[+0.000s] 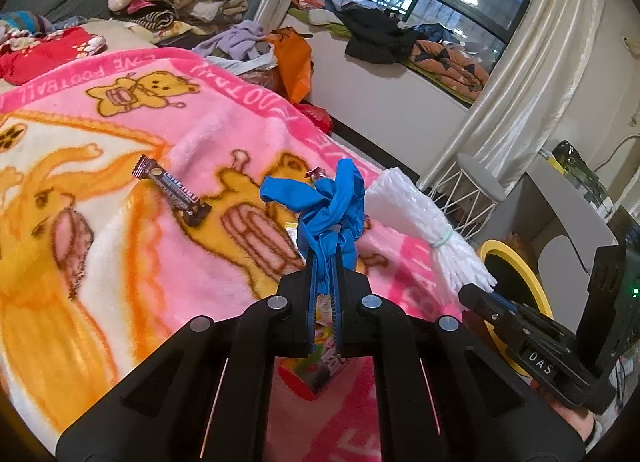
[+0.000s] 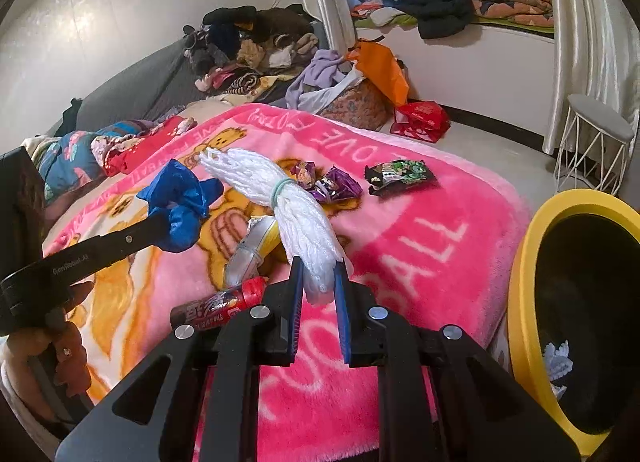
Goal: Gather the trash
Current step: 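Carry the blue glove and white foam net with both tools over the yellow bin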
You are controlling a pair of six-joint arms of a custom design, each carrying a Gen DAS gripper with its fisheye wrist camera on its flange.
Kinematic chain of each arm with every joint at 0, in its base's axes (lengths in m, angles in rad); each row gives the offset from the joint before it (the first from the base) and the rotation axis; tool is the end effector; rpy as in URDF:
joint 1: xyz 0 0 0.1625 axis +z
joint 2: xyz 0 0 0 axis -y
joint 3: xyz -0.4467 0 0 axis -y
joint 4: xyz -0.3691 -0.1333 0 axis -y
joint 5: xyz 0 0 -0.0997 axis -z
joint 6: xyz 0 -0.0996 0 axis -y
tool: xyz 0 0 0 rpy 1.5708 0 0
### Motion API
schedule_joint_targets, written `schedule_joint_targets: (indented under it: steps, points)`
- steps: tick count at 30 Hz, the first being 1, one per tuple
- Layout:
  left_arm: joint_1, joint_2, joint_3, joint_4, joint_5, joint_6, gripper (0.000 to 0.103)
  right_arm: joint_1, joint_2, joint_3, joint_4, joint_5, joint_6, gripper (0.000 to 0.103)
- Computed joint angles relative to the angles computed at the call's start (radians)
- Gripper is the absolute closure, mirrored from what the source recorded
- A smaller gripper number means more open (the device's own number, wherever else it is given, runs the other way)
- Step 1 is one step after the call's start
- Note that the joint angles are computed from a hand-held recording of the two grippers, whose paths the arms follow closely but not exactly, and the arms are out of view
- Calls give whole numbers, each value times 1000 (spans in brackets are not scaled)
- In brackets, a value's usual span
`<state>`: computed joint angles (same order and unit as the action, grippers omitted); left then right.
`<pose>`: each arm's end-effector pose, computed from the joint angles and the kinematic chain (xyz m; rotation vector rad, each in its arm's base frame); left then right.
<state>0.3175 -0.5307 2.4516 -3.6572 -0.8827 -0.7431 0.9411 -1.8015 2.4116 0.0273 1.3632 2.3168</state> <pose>-0.2898 -0.3021 -0.0176 0.6141 2.6783 -0.9506 -0.0049 -0.2679 0.2478 0.3660 -2.4217 1.0899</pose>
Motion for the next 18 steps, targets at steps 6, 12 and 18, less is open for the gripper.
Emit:
schedule_joint_targets:
  steps: [6,12,18]
  points:
    - [-13,-4,-9,6,-9,15,100,-63,-58,17,31,-61,-10,88]
    - [-27,-2,-19,9,-19,32,100,-165,-128,29,82,-150,-42,88]
    - [-40,3,-33,10,-41,57,100,-300,-207,46,147,-263,-91,88]
